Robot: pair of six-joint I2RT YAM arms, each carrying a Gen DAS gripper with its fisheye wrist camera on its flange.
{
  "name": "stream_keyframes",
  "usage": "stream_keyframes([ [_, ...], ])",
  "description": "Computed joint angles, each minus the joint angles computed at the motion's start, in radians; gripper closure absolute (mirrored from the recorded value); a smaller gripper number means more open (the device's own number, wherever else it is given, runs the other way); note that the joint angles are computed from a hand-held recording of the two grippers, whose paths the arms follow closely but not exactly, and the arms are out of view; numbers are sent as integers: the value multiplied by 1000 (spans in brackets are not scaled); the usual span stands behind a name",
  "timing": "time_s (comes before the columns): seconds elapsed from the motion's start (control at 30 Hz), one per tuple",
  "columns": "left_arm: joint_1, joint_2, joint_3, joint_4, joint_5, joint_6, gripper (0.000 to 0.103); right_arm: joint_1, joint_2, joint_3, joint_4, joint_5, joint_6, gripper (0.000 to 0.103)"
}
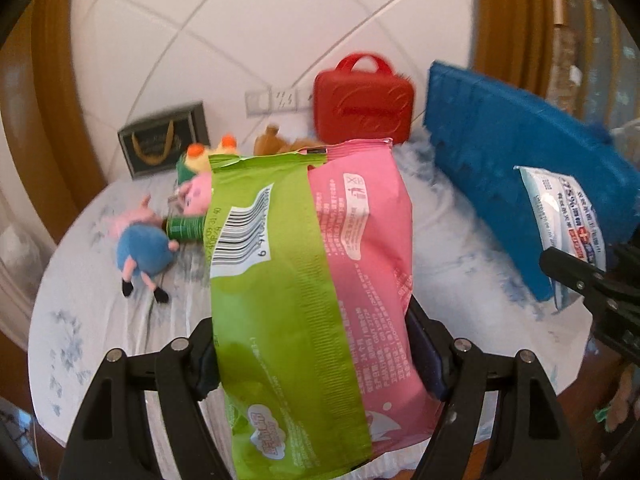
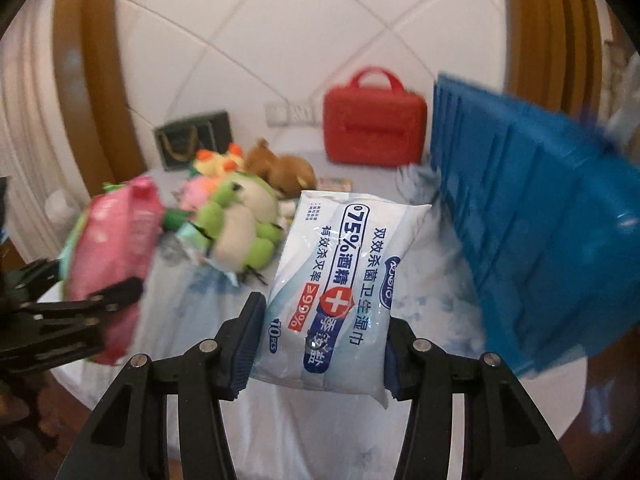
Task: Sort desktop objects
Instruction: 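Lift both held wipes packs and carry them over the blue crate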
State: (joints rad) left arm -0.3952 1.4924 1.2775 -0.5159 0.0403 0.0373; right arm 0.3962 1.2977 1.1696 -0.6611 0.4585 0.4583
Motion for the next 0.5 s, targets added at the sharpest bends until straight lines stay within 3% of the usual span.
stream_keyframes([
  [0.23,-99,-146,23,0,-9,1,27,239,-129,128,-227,302,102,53],
  [0.5,-311,-148,164,12,-95,-26,27,284,-277,225,-381,520,129,53],
])
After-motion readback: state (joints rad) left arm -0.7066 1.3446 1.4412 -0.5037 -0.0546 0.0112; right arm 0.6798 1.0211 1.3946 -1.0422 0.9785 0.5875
